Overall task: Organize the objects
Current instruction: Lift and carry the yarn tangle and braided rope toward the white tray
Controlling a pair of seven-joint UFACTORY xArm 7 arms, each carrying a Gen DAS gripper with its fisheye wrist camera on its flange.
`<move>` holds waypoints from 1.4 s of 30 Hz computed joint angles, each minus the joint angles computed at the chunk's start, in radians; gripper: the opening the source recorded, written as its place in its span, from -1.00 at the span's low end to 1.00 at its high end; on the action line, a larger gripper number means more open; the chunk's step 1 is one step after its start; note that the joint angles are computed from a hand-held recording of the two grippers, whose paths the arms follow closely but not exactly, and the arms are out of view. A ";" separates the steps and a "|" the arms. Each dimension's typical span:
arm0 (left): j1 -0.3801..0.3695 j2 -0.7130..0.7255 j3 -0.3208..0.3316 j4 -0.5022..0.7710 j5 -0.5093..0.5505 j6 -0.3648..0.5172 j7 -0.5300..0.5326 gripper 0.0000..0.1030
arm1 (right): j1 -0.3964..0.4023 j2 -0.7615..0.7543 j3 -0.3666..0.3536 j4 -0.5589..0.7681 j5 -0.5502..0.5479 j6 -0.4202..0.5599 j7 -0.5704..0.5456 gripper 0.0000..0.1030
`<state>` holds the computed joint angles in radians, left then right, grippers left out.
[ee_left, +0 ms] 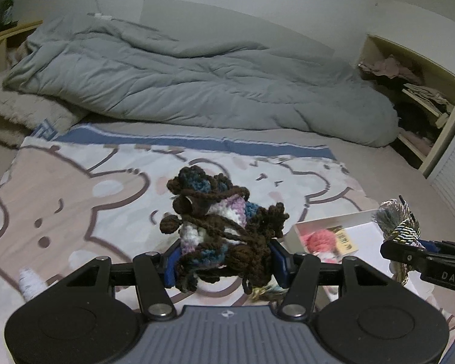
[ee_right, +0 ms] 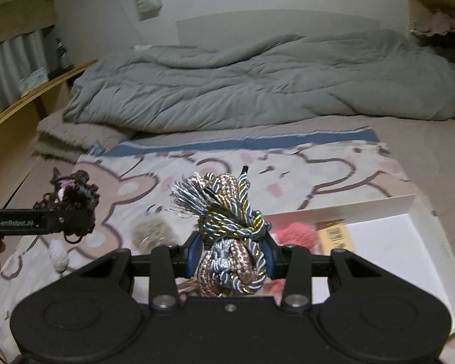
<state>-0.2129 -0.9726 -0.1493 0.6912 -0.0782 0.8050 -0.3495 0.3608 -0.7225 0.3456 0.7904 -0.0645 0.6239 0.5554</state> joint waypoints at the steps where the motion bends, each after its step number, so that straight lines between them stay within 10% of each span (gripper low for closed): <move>1: -0.002 0.011 -0.007 0.005 -0.003 -0.011 -0.005 0.12 | -0.006 -0.008 -0.006 -0.006 -0.006 0.000 -0.002 -0.19; 32: -0.147 0.655 -0.160 0.363 0.118 -0.431 -0.103 0.12 | -0.260 0.086 -0.163 0.007 -0.077 -0.097 -0.134 -0.19; 42: -0.258 0.916 -0.136 0.503 0.121 -0.411 -0.026 0.12 | -0.296 0.148 -0.224 -0.059 -0.067 -0.121 -0.200 -0.19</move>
